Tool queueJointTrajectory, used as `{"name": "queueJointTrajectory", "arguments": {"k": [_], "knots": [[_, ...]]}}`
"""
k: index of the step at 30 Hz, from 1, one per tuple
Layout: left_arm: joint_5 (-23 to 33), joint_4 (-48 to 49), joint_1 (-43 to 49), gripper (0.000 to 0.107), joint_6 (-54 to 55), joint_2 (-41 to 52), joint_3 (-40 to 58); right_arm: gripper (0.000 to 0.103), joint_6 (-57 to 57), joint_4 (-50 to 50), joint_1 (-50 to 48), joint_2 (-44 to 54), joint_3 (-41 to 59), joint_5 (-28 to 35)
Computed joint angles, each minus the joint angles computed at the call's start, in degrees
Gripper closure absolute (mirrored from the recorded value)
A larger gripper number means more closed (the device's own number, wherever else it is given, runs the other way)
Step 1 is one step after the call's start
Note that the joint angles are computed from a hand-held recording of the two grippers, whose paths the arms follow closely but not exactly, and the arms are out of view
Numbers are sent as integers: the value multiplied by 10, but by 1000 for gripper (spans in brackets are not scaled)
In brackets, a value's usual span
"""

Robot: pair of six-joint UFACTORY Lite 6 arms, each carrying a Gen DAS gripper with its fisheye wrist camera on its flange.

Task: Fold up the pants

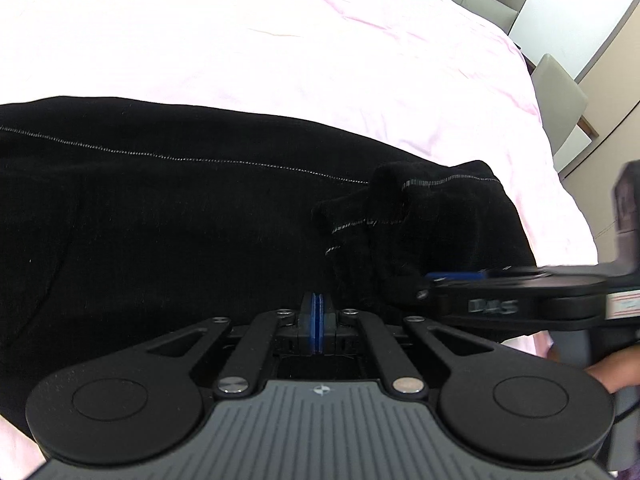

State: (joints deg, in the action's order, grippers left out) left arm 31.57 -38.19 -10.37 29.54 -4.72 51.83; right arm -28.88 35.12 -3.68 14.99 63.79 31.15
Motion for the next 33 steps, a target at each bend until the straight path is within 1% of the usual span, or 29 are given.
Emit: {"name": "queueJointTrajectory", "arguments": {"k": [3,4,6,8,10,11,13,15,16,17,19,21,23,24,26,27,31,33], "knots": [[5,2,2,107,-1,-12,-7,72,-62,70,-5,2,-20,-15],[8,-2,5,107,5,-17,-9,74,-77,73,-2,-13,-31,-20],[12,-15,14,107,18,-24,-12,75,-133,102,0,-72,-64,-17],[29,-49,34,107,45,-23,-11,75,-159,115,-2,-125,-80,8],[46,-94,54,106,77,-19,-11,75,-190,137,-5,-145,-82,34],[49,-102,57,105,76,-20,-9,75,-192,139,-2,-141,-78,42],[44,-113,54,97,61,-23,-10,75,-210,143,15,-116,-74,37],[53,-132,54,81,61,-13,-2,75,-195,114,48,-90,-81,4],[53,-132,50,76,53,-6,1,74,-193,105,65,-84,-92,-25],[49,-132,41,65,44,7,7,74,-210,121,70,-79,-102,-42],[52,-134,27,50,37,36,22,73,-247,155,70,-74,-109,-53],[50,-148,15,47,38,72,35,73,-255,160,65,-85,-117,-49],[32,-148,-10,47,16,102,42,71,-279,162,43,-89,-121,-35],[25,-157,-20,47,10,117,48,69,-272,150,37,-94,-120,-28],[29,-176,-23,47,19,137,50,64,-272,125,9,-106,-119,-5],[21,-181,-27,47,24,139,46,61,-272,115,-5,-113,-118,8],[17,-206,-26,48,44,154,42,61,-299,81,-84,-135,-110,50],[12,-220,-26,52,54,155,34,60,-309,64,-128,-147,-111,60]]}}
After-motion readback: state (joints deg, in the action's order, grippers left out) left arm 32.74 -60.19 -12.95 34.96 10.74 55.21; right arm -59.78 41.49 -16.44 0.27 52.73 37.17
